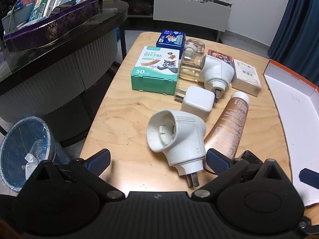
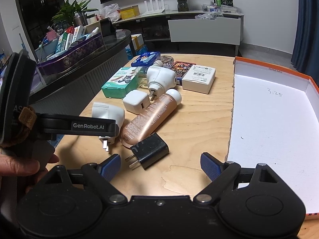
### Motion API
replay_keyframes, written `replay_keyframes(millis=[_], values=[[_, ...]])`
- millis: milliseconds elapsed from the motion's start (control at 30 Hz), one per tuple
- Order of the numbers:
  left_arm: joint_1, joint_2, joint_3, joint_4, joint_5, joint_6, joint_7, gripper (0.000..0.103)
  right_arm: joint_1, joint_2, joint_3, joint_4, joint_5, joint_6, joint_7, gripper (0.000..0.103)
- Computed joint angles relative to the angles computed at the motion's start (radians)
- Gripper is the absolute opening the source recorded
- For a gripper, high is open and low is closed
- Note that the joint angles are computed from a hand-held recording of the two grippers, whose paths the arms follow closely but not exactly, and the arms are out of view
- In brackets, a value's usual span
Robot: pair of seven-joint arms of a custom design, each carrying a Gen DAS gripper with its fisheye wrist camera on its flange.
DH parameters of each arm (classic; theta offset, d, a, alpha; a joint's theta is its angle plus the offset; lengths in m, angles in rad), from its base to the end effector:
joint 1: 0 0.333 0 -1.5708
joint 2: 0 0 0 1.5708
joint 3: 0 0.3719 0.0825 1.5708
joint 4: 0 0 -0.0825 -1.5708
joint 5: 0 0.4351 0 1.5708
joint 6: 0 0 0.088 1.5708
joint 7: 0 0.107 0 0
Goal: Organize rigid objects
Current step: 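Move both grippers toward the white diffuser and black charger on the table, then grasp the white diffuser with the left gripper while the right grasps the black charger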
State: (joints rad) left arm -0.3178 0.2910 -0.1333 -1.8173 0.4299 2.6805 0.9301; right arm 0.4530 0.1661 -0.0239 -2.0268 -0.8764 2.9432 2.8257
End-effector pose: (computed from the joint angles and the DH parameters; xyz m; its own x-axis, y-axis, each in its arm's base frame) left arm 0.6571 -0.3224 0.4711 -0.1334 -0.9906 0.0319 -0.8067 0.0898 -0.5841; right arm 0.5864 0.3242 0.4621 0.0533 -0.9826 -0.1778 -0.6901 0.0925 -0.7178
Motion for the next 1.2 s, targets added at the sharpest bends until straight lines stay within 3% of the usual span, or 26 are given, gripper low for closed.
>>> replay_keyframes(millis=[300,733,1200], values=[[0.002,-0.013,0.014,-0.009,0.041,-0.013,-0.034,0.103,-0.003,-0.001,-0.001,-0.002,0.004,0.006,0.003,0.102],[0.000,0.013,0.009,0.019,0.040,0.001,0.008,0.103,-0.010,-0.007,0.015,-0.002,0.046,-0.024,-0.056,0.102],[0.004,0.057,0.007,0.058,0.023,0.005,0.098,0.103,0.005,0.029,0.000,0.025,0.053,0.006,-0.076,0.102]])
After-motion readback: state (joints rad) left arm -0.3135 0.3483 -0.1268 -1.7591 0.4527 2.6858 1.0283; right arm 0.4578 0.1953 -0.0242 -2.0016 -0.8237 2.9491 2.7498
